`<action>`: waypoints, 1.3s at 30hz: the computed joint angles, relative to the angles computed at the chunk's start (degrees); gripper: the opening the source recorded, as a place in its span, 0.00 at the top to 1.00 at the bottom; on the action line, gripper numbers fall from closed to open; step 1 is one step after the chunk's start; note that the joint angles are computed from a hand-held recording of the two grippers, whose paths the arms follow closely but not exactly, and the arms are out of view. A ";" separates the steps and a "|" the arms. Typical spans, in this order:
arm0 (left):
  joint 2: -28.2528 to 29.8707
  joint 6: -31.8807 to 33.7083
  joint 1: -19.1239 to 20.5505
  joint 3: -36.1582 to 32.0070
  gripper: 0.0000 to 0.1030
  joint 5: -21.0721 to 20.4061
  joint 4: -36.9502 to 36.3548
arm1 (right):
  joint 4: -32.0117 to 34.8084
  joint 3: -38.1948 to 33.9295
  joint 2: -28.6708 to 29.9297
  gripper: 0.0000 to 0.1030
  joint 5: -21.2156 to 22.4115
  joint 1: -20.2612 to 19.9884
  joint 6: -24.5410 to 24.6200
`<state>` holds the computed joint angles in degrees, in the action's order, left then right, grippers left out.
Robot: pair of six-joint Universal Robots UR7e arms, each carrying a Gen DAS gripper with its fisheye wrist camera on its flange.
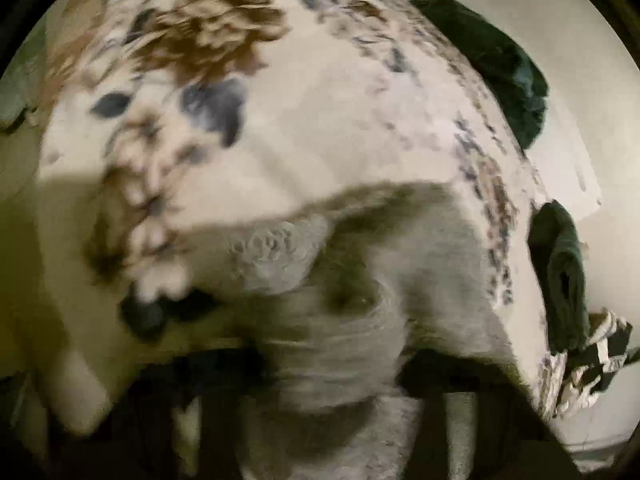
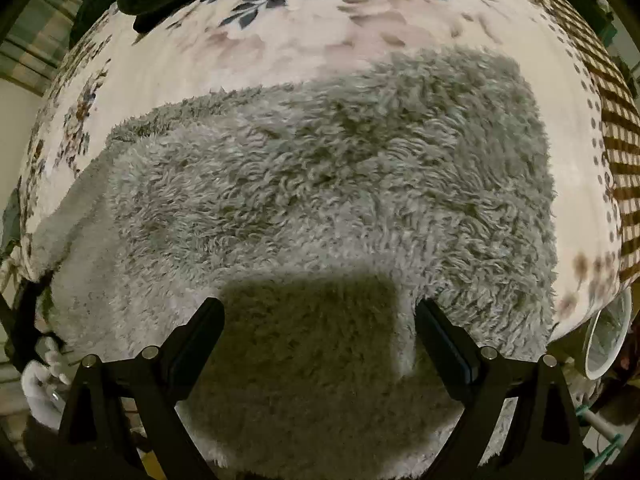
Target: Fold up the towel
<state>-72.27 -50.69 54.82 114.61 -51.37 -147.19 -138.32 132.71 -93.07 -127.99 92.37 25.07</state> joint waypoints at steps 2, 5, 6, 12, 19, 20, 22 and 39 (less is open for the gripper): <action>0.86 2.92 -2.55 -0.10 0.81 2.90 -2.21 | -0.55 0.09 0.32 0.05 -0.25 0.05 0.49; -0.24 5.58 -6.77 -0.16 0.82 4.60 -2.68 | -1.67 0.37 0.36 0.05 0.02 -0.09 0.64; -0.74 6.30 -8.37 -0.47 0.82 5.09 -2.13 | -2.93 0.88 -0.17 0.05 0.67 -0.36 0.12; -1.08 9.98 -19.45 -6.05 0.82 4.81 6.38 | -2.56 2.50 -6.64 0.05 4.20 -2.27 -0.62; 8.66 11.63 -28.05 -14.64 0.82 -6.08 7.47 | 1.65 3.38 -19.21 0.06 6.29 -4.13 0.41; 10.67 11.88 -28.78 -15.62 0.82 -8.24 6.89 | 3.22 3.41 -22.20 0.06 6.14 -4.88 0.44; 14.73 12.37 -29.88 -17.18 0.82 -12.48 5.14 | 5.37 3.49 -26.40 0.05 5.80 -6.32 0.41; 32.48 11.80 -34.64 -27.33 0.10 -26.64 22.06 | 24.88 3.76 -63.34 0.04 32.82 -57.95 -29.60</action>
